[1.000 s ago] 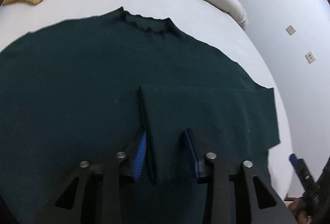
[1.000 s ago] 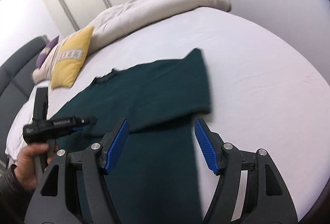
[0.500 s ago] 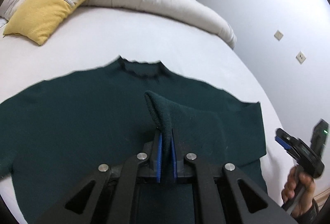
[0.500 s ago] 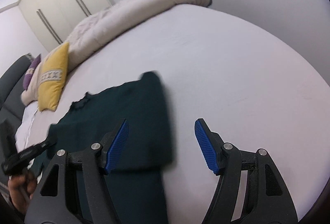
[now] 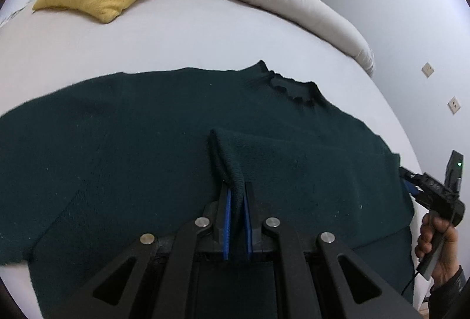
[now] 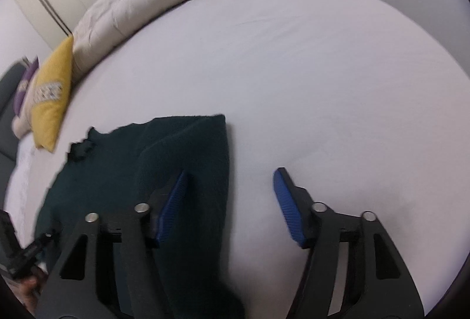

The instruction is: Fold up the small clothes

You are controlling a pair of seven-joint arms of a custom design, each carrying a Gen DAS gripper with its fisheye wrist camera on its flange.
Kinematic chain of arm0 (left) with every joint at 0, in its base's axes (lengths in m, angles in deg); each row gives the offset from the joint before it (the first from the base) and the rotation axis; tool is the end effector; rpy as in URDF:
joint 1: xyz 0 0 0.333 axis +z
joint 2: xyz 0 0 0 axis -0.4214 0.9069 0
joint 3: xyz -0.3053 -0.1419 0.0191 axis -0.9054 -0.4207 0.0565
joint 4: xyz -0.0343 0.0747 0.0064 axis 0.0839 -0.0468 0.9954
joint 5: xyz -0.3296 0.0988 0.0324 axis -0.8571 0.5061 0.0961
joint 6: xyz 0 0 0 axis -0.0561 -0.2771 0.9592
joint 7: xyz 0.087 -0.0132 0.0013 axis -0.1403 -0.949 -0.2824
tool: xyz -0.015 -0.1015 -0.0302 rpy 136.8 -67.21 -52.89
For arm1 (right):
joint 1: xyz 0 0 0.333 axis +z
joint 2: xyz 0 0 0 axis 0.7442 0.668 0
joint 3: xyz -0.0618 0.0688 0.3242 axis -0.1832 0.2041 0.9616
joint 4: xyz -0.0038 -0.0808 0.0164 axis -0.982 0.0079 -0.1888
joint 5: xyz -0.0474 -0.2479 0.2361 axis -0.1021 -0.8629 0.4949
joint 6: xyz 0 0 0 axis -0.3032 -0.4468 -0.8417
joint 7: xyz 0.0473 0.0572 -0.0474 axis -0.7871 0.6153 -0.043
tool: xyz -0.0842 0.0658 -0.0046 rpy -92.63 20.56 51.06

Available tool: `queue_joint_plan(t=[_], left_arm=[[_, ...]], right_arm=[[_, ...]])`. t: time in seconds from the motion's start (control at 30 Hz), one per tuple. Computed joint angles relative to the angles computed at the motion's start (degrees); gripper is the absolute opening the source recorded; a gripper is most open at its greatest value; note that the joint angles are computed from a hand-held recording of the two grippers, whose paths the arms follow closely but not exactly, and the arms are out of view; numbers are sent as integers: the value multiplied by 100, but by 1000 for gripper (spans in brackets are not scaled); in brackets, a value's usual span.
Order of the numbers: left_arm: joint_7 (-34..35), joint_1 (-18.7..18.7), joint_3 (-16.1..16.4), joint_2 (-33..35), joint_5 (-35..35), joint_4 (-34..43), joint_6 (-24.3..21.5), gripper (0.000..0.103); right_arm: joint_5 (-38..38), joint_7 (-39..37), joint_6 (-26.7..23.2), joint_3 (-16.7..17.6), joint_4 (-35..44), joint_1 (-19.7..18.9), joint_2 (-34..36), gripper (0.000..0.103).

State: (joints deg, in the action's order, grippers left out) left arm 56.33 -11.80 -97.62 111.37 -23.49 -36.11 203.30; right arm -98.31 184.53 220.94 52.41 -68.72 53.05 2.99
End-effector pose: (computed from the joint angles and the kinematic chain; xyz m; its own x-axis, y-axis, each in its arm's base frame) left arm 0.6717 0.0298 0.4694 -0.3084 -0.8695 0.3859 -0.8458 0.0649 -0.5296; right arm 0.4290 0.1361 0.4898 -0.5210 -0.7975 -0.3042 -0.6024 0.5960 -0.5309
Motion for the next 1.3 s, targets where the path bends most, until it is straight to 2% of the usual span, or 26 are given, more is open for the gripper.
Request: queue_joint_plan(t=[0.07, 0.1, 0.17, 0.27, 0.33, 0.4, 0.5, 0.6, 0.67, 0.73, 0.8, 0.87, 0.9, 0.93, 1.0, 1.03, 1.2, 1.3], left_arm=[[-1, 13, -18, 29, -45, 60, 5, 9], [10, 10, -24, 29, -45, 87, 12, 8], [138, 43, -68, -2, -142, 85, 84, 8], [410, 80, -128, -129, -400, -71, 323, 8], [433, 53, -103, -108, -466, -120, 433, 8], [216, -18, -11, 99, -236, 23, 308, 8], [219, 103, -88, 224, -305, 151, 137, 8], [320, 157, -109, 173, -280, 141, 49, 8], [346, 197, -111, 149, -338, 105, -1, 9], [308, 163, -96, 136, -345, 88, 18, 9], [339, 163, -83, 68, -361, 5, 40, 9], [324, 149, -62, 61, -352, -3, 31, 9], [283, 121, -51, 65, -325, 13, 34, 9], [285, 121, -46, 49, -320, -7, 35, 8], [311, 129, -43, -8, -338, -67, 46, 8], [336, 137, -42, -36, -360, -99, 55, 7], [566, 204, -39, -307, -694, -360, 80, 7], [248, 31, 104, -63, -389, -174, 75, 8]], right_arm=[[62, -240, -166, -45, 161, 53, 138, 32], [155, -444, -181, -109, 225, 110, 207, 14], [243, -791, -436, -148, 429, 197, 308, 6], [-14, -641, -628, -111, 614, 225, 269, 5], [-215, -326, -409, -135, 526, 152, 221, 5], [75, -568, -536, -225, 511, 233, 392, 4], [-339, -187, -132, -256, 306, 131, 376, 5], [-177, -256, -52, -282, 192, 155, 211, 9], [69, -370, -120, -234, 86, 221, -13, 17], [366, -519, -106, -160, -60, 315, -251, 44], [594, -636, -255, 5, -129, 405, -398, 47], [971, -939, -468, 52, -146, 606, -402, 47], [1109, -1201, -689, 78, -53, 713, -284, 42], [923, -1148, -828, 221, -45, 677, -286, 29], [984, -1303, -846, 200, -1, 764, -245, 11], [959, -1214, -914, 239, 41, 747, -266, 8], [765, -974, -1044, 335, 28, 732, -583, 7], [955, -925, -826, 271, -180, 749, -555, 8]])
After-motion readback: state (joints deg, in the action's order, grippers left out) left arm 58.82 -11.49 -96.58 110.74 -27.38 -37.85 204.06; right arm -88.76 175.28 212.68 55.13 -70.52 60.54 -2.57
